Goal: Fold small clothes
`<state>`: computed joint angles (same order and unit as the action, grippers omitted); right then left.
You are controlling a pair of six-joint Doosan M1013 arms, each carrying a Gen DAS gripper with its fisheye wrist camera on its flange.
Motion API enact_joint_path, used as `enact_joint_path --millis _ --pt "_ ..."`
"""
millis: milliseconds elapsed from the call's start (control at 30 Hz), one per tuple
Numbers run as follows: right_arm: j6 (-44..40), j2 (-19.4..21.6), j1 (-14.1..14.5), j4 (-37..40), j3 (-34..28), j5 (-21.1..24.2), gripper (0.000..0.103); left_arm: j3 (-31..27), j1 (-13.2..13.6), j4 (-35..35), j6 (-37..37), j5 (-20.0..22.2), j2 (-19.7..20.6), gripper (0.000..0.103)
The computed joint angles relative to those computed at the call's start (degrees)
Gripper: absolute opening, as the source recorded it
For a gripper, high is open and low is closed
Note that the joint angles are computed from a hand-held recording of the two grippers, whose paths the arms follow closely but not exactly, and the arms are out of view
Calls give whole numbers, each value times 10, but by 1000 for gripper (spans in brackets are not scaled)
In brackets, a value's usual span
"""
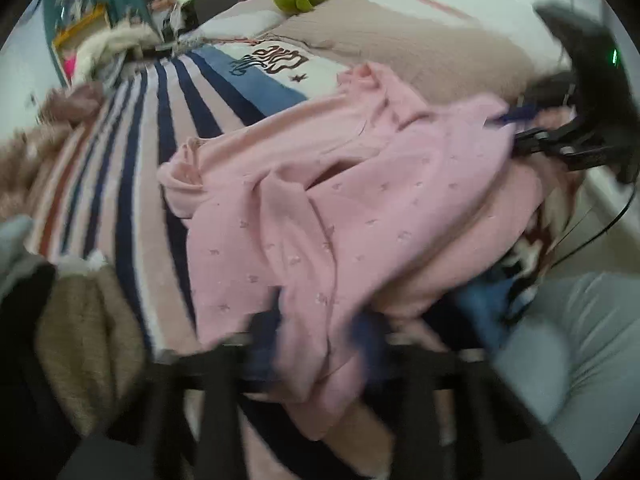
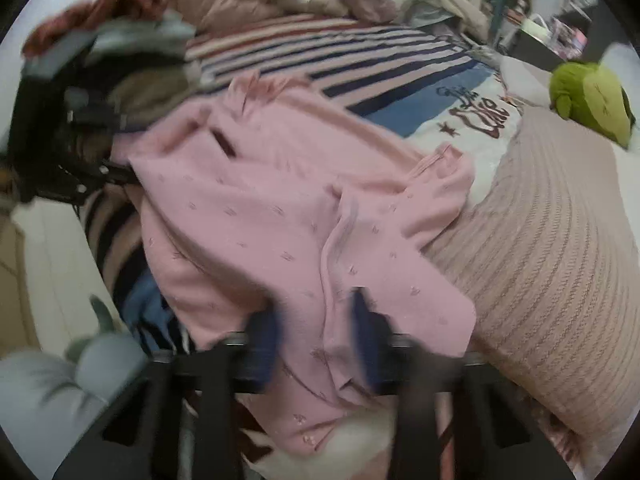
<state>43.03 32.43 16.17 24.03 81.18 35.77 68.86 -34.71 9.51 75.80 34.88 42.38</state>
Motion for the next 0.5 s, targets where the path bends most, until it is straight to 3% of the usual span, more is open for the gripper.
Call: enact_joint_path --millis 100,167,300,400,500 --pt "-22 -5 -6 50 -4 -5 8 19 13 -62 15 -47 -17 11" --pt "-10 -2 -5 40 -16 -11 6 16 17 -27 -36 -56 -21 9" --pt "29 17 2 4 -66 -14 6 -4 33 -34 -73 -85 -20 9" --pt "74 53 3 -24 -138 25 6 -68 34 83 -184 -34 12 9" --pt "160 119 7 -109 -253 91 6 -167 52 54 -190 23 73 10"
